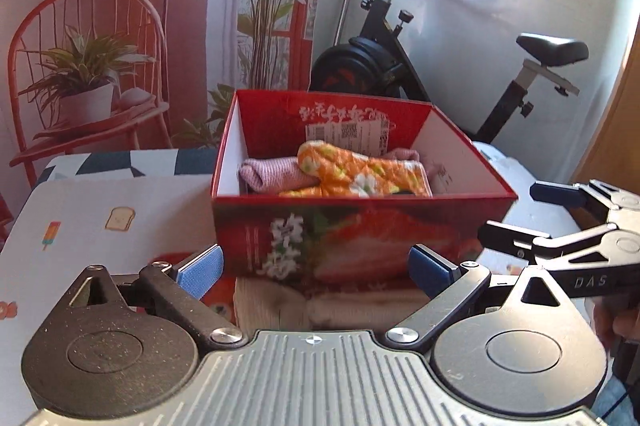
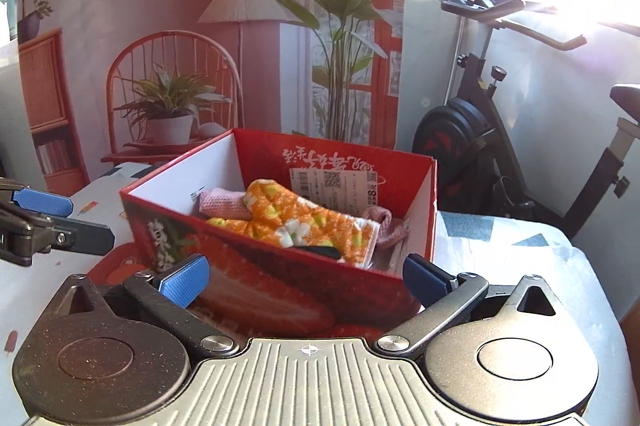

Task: Organize soft objects
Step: 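Open both tools to release the mask and withdraw from the box, then move both tools down to the white foil packet beside the black strap mask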

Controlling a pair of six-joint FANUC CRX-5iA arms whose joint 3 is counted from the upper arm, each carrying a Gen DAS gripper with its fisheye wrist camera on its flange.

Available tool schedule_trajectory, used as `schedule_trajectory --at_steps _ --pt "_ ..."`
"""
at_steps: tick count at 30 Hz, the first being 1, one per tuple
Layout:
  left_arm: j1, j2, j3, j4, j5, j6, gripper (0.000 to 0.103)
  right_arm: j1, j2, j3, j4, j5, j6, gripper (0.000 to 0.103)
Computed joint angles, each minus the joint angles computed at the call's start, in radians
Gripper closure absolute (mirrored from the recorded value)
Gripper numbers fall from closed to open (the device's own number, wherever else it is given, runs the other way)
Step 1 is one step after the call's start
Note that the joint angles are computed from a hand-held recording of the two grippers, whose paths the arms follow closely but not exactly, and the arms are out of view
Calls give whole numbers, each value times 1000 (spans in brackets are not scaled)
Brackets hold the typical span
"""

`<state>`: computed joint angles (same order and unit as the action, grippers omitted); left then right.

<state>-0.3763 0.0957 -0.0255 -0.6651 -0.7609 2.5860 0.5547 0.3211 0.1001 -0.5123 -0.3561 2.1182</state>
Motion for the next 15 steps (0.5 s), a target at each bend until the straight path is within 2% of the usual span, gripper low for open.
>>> schedule_trajectory --at_steps 2,5,9,15 --pt "-24 -16 -29 28 -30 -22 3 -12 -32 -33 -56 -32 61 1" --pt "-52 -44 -83 55 -48 6 3 -17 -75 -98 -84 -72 86 1" --pt "-73 -66 -147 96 -42 46 3 6 -116 -196 -22 -86 27 1" --pt "-50 -58 -203 217 -13 -10 4 17 -143 -270 22 -122 -61 1"
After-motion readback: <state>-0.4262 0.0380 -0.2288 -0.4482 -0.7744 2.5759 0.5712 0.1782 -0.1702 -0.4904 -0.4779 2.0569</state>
